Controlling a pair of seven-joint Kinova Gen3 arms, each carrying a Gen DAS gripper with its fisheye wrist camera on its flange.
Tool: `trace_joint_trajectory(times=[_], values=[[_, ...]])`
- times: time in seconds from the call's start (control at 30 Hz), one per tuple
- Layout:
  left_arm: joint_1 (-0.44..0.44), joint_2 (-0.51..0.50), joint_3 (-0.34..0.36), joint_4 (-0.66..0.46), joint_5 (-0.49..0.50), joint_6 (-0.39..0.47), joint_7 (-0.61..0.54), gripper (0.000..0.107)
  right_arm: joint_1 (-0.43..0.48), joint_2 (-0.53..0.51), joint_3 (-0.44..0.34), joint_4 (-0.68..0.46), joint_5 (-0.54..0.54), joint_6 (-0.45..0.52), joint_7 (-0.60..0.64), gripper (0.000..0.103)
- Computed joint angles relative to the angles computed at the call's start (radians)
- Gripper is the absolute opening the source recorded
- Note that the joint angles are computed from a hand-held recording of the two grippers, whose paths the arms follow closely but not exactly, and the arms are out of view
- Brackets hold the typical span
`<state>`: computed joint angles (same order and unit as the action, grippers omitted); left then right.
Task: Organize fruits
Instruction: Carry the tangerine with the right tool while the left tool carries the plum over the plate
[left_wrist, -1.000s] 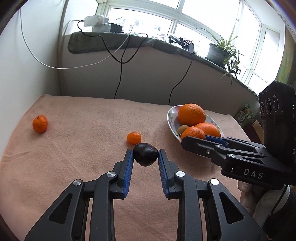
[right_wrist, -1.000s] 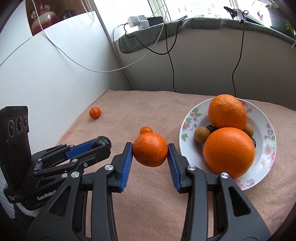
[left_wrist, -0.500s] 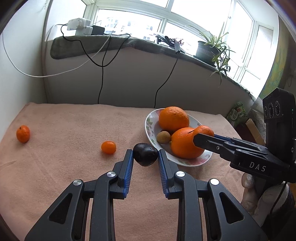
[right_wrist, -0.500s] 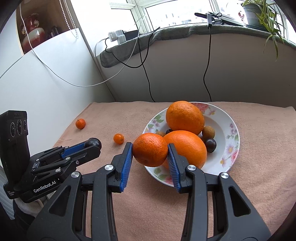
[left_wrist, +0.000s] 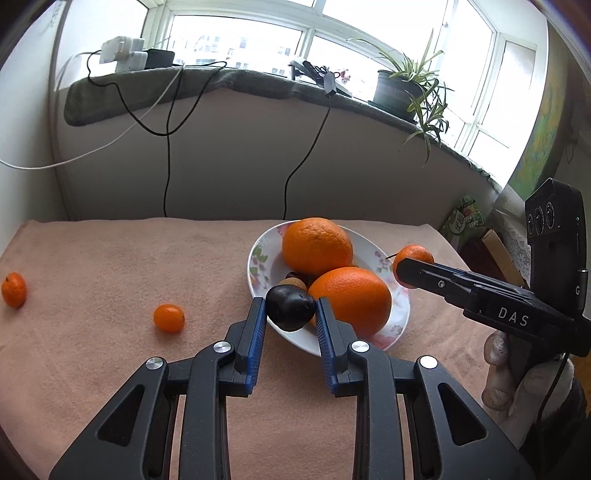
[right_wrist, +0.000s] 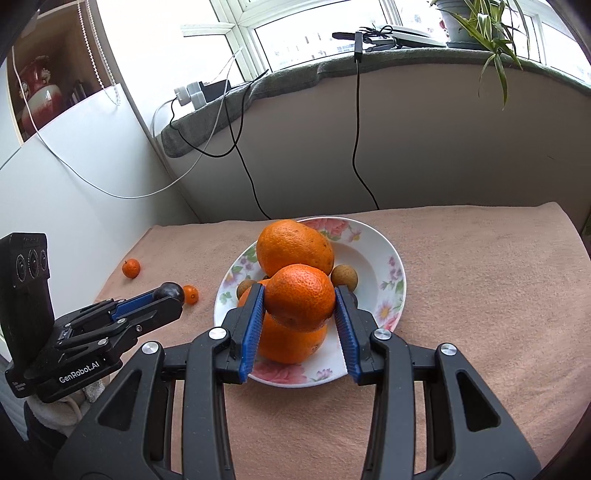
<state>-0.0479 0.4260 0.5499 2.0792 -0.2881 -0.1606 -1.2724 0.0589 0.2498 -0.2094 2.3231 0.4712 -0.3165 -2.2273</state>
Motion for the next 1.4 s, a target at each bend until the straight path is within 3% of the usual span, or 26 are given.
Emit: trace_joint_trajectory(times=[0.67,1.4], values=[[0.042,0.087,0.0,-0.132,0.101,0.086,-0.127,0.026,0.102,0.082,-0.051,-0.076,0.057,0.044,-0.02,0.04],[0.033,0.108,0.025,-0.161,0.182,0.108,-0.222,0.026,0.163,0.097,-0.122,-0.1,0.034,0.084,0.009,0.04]])
